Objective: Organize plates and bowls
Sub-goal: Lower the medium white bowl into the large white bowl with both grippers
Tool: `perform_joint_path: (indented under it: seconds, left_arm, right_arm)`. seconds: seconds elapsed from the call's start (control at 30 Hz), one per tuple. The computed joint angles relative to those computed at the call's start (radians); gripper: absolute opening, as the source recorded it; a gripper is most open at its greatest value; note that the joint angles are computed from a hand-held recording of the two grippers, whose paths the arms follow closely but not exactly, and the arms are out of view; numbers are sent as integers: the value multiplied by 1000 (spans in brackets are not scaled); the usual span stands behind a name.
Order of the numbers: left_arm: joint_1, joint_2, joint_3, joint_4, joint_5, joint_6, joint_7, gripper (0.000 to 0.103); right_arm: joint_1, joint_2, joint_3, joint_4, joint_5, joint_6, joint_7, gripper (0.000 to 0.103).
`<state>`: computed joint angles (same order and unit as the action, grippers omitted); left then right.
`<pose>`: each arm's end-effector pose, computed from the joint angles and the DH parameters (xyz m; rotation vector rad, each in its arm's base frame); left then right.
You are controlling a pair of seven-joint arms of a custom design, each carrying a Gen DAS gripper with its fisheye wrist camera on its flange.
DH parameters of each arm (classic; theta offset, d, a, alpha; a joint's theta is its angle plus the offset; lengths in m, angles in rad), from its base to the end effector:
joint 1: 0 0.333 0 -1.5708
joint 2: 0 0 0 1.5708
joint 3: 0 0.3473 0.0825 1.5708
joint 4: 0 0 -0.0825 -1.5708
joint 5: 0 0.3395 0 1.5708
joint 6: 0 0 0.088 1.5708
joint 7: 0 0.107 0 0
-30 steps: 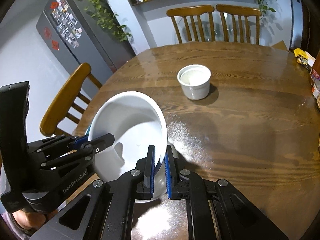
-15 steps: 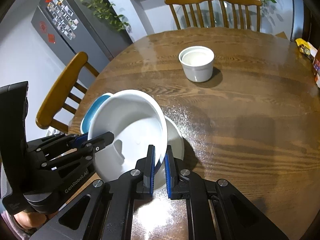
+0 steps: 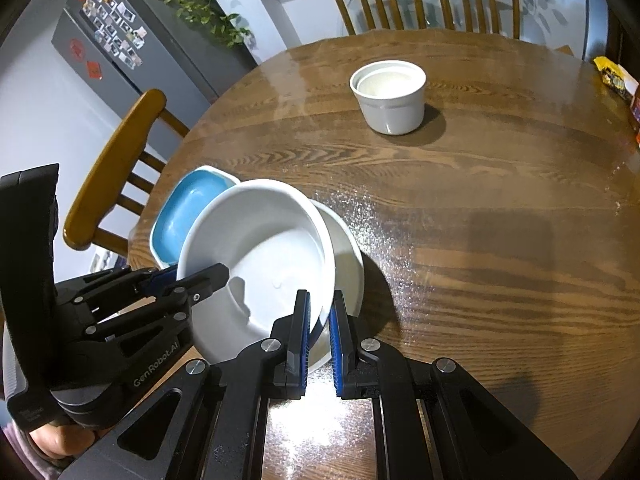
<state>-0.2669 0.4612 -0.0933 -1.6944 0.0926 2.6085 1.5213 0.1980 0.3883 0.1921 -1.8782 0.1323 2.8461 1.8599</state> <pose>0.6420 -0.2324 0.4321 -1.6063 2.3215 -0.5266 0.6122 0.2266 0.4307 -1.7585 1.8485 -0.1631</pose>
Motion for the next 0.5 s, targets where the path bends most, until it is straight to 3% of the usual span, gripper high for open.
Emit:
perform_joint_path:
  seconds: [0.5]
  left_arm:
    - [-16,26,13,31,32,-26,-20,11]
  right_arm:
    - [-4,26,1,32,0,-32,-8,10]
